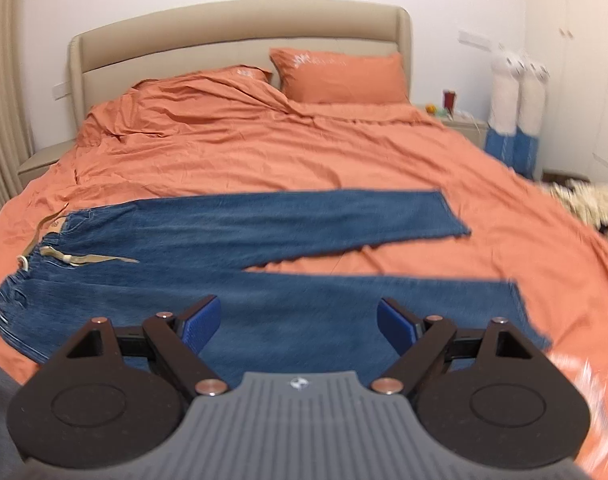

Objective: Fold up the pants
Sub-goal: 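Grasp the waistband edge with the left gripper while the right gripper grasps the leg hem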

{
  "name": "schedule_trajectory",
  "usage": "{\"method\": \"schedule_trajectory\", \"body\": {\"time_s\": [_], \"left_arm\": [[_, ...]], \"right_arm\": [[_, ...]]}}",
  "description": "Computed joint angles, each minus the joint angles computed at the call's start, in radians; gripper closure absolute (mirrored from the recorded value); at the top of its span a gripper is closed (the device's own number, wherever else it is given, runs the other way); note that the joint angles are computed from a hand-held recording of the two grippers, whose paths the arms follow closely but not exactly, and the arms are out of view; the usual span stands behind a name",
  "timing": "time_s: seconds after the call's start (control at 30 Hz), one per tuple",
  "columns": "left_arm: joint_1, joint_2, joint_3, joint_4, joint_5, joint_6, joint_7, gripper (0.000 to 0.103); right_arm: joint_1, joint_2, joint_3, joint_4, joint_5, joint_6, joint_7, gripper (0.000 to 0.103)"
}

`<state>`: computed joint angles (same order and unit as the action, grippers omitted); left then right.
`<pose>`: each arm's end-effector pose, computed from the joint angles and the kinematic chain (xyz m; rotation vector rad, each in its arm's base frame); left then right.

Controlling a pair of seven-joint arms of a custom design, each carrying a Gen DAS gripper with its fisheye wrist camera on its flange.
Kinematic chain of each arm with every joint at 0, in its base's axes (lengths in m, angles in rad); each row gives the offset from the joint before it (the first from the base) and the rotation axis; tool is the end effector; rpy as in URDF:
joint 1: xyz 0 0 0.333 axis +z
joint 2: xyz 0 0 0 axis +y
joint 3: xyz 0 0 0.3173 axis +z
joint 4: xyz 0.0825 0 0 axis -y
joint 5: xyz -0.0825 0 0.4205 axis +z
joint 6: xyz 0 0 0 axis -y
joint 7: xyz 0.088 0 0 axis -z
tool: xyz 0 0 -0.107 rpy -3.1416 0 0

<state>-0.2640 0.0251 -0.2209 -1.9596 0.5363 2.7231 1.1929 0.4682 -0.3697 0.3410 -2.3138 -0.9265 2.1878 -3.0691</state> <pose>0.5611 -0.3156 0.5304 -1.2322 2.1119 -0.6996 0.3613 0.3513 0.5055 -1.3789 1.9770 -0.9935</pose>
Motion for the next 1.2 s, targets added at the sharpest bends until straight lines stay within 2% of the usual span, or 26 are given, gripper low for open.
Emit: {"method": "schedule_trajectory", "body": {"time_s": [0.1,0.17,0.23,0.3,0.37,0.4,0.47,0.5,0.57,0.67,0.8,0.9,1.0,1.03,1.1,1.13,1.17,1.2], "left_arm": [[0.006,0.045,0.012,0.049,0.001,-0.021,0.048,0.026],[0.009,0.079,0.023,0.086,-0.025,-0.033,0.105,0.028],[0.008,0.117,0.033,0.13,-0.047,-0.058,0.174,0.033],[0.011,0.161,0.04,0.182,-0.084,-0.09,0.283,0.035],[0.007,0.213,0.049,0.25,-0.104,-0.157,0.384,0.038],[0.011,0.238,0.05,0.281,-0.129,-0.188,0.449,0.039],[0.02,0.292,0.049,0.353,-0.19,-0.265,0.578,0.041],[0.03,0.318,0.044,0.389,-0.231,-0.304,0.656,0.041],[0.041,0.37,0.044,0.465,-0.285,-0.397,0.792,0.041],[0.04,0.456,0.056,0.596,-0.315,-0.563,0.976,0.041],[0.014,0.538,0.086,0.718,-0.282,-0.736,1.142,0.041],[-0.004,0.561,0.104,0.742,-0.252,-0.8,1.215,0.038],[-0.017,0.561,0.114,0.713,-0.232,-0.765,1.216,0.035],[-0.021,0.565,0.117,0.709,-0.229,-0.759,1.207,0.033],[-0.035,0.577,0.125,0.709,-0.216,-0.753,1.177,0.032],[-0.043,0.577,0.13,0.694,-0.203,-0.737,1.157,0.031],[-0.053,0.574,0.136,0.674,-0.185,-0.716,1.135,0.031],[-0.062,0.567,0.142,0.65,-0.163,-0.693,1.115,0.031]], "right_arm": [[-0.009,-0.035,-0.046,-0.042,0.033,0.022,-0.097,0.021],[-0.024,-0.06,-0.078,-0.081,0.054,0.07,-0.16,0.022],[-0.047,-0.076,-0.096,-0.116,0.067,0.105,-0.212,0.022],[-0.068,-0.087,-0.117,-0.152,0.091,0.142,-0.278,0.032],[-0.091,-0.095,-0.141,-0.191,0.121,0.193,-0.326,0.05],[-0.107,-0.097,-0.147,-0.208,0.131,0.208,-0.343,0.052],[-0.127,-0.085,-0.165,-0.224,0.182,0.193,-0.412,0.069],[-0.131,-0.082,-0.18,-0.233,0.215,0.187,-0.458,0.074],[-0.147,-0.081,-0.199,-0.257,0.266,0.182,-0.522,0.093],[-0.178,-0.102,-0.211,-0.31,0.317,0.204,-0.548,0.102],[-0.207,-0.159,-0.211,-0.394,0.345,0.247,-0.566,0.103],[-0.206,-0.199,-0.216,-0.439,0.375,0.266,-0.611,0.103],[-0.196,-0.219,-0.215,-0.461,0.409,0.248,-0.681,0.103],[-0.194,-0.22,-0.215,-0.464,0.417,0.236,-0.705,0.099],[-0.19,-0.223,-0.209,-0.463,0.434,0.207,-0.736,0.087],[-0.192,-0.226,-0.206,-0.466,0.434,0.204,-0.743,0.074],[-0.195,-0.229,-0.201,-0.468,0.431,0.2,-0.749,0.068],[-0.197,-0.231,-0.198,-0.47,0.428,0.199,-0.756,0.068]]}}
